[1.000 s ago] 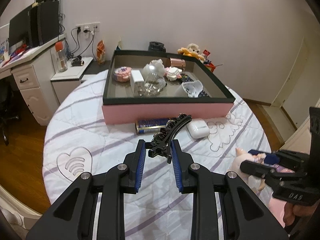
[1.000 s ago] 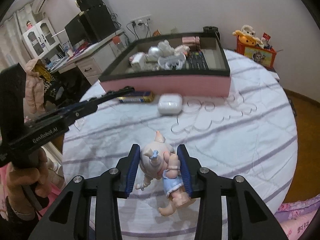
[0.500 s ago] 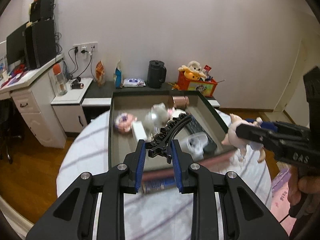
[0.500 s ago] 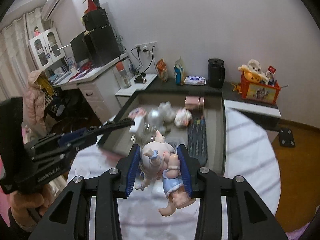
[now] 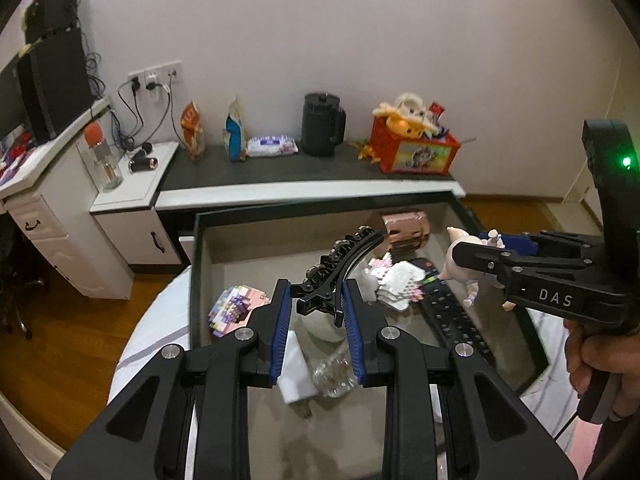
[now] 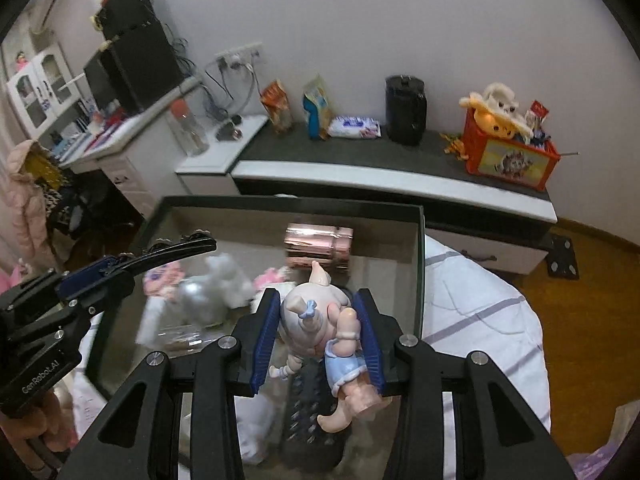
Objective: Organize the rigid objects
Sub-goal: 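Open both tools to drop the doll and hair clip into the tray, then withdraw both tools from the tray back over the quilt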
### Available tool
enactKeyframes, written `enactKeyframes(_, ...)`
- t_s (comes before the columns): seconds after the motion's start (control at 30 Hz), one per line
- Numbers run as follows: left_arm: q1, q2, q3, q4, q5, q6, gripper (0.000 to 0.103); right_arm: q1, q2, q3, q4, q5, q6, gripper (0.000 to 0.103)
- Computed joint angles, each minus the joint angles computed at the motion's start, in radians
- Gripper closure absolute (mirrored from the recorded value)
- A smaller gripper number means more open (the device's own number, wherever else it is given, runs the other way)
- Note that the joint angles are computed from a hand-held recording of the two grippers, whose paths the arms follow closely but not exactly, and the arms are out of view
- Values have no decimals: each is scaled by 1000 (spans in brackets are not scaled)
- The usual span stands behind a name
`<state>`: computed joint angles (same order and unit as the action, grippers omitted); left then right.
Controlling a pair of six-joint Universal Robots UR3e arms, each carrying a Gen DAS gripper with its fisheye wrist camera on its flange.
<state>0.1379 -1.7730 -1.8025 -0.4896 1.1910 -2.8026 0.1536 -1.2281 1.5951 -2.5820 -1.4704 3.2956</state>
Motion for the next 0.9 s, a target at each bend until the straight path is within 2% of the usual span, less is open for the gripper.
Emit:
enactKeyframes(0.13, -43, -69, 44, -3, 70, -15, 76, 0, 35, -21, 18, -9, -16, 63)
enactKeyframes(0.17, -49, -78, 52, -6, 86, -20, 72, 3, 43, -34, 34, -16, -19, 62)
enactKeyframes(0.2, -54, -82, 54, -5, 103, -26, 59, 8, 49, -41, 40, -28, -20, 61)
enactKeyframes(0.23, -59, -82, 49, 5, 117, -32, 49, 12, 48, -37, 33, -41, -18, 46)
enactKeyframes(0.27, -60, -71, 29, 25, 131, -34, 28, 15, 43, -32, 27, -47, -14, 24)
enactKeyframes(0.3, -56, -62, 15, 38, 130, -32, 15, 18, 30, -16, 15, -53, -9, 17)
enactKeyframes(0.37, -34, -6, -45, 65, 101, -29, 9, 20, 19, -7, 6, -55, -10, 16)
enactKeyframes(0.5, -1, 93, -103, 36, 78, -20, 2, 37, -49, 36, 9, -84, 20, 14)
enactKeyframes(0.57, 26, 170, -151, 17, 60, -17, 1, 42, -92, 66, 0, -86, 42, 0)
enactKeyframes(0.63, 53, 251, -198, -4, 47, -9, 1, 47, -159, 115, -20, -82, 57, 0)
enactKeyframes(0.8, 126, 517, -324, -85, 43, 24, 1, 124, -316, 189, -19, -147, 102, 0)
enactKeyframes(0.9, 230, 734, -400, -214, -30, 94, 1, 203, -401, 221, -11, -224, 135, 0)
